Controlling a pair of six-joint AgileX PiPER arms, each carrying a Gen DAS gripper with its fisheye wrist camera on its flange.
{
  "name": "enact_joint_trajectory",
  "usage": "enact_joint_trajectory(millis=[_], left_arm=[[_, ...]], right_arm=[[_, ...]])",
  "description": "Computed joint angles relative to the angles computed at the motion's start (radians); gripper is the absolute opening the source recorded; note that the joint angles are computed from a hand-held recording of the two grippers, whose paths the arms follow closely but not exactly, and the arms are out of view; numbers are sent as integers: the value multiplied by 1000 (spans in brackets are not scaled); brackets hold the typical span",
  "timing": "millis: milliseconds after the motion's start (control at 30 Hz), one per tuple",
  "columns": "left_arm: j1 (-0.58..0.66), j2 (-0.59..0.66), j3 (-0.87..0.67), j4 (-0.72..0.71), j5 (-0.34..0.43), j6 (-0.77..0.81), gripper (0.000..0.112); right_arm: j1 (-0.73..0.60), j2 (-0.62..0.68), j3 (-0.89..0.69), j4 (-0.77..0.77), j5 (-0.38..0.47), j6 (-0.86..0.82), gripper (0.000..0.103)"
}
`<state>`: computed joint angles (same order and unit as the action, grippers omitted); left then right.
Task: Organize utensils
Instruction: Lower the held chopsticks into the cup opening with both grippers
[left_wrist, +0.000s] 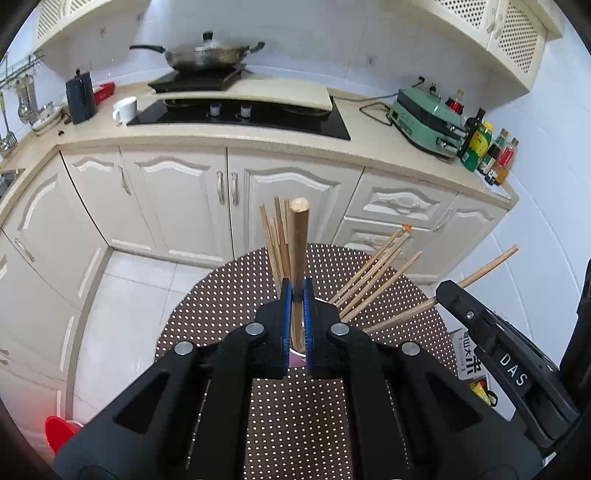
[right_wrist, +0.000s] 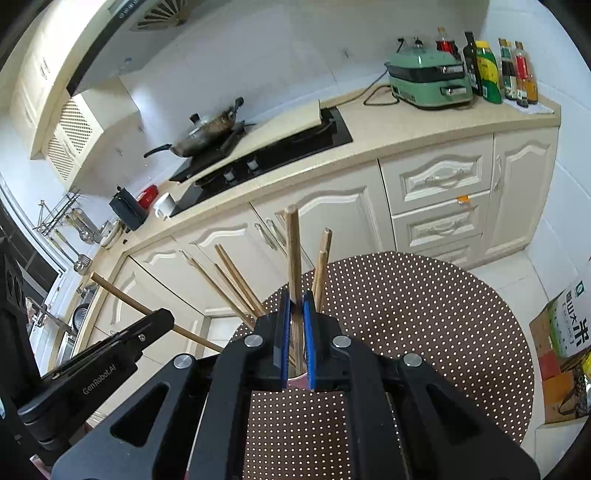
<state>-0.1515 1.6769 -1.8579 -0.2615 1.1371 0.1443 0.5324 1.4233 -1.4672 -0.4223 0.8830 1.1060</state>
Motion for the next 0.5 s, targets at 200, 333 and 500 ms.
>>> enact_joint_trajectory(millis=[200,333,500], left_arm=[[3,79,-20,-2,19,-2,6],[6,133,-53,-2,42,-11,6],[9,185,-85,-3,62,-17,6]], right_arm=[[-43,55,-9,75,-11,-53,6],[-66,95,-21,123,-17,-85,6],[-90,136,-36,165,-25,-114,6]])
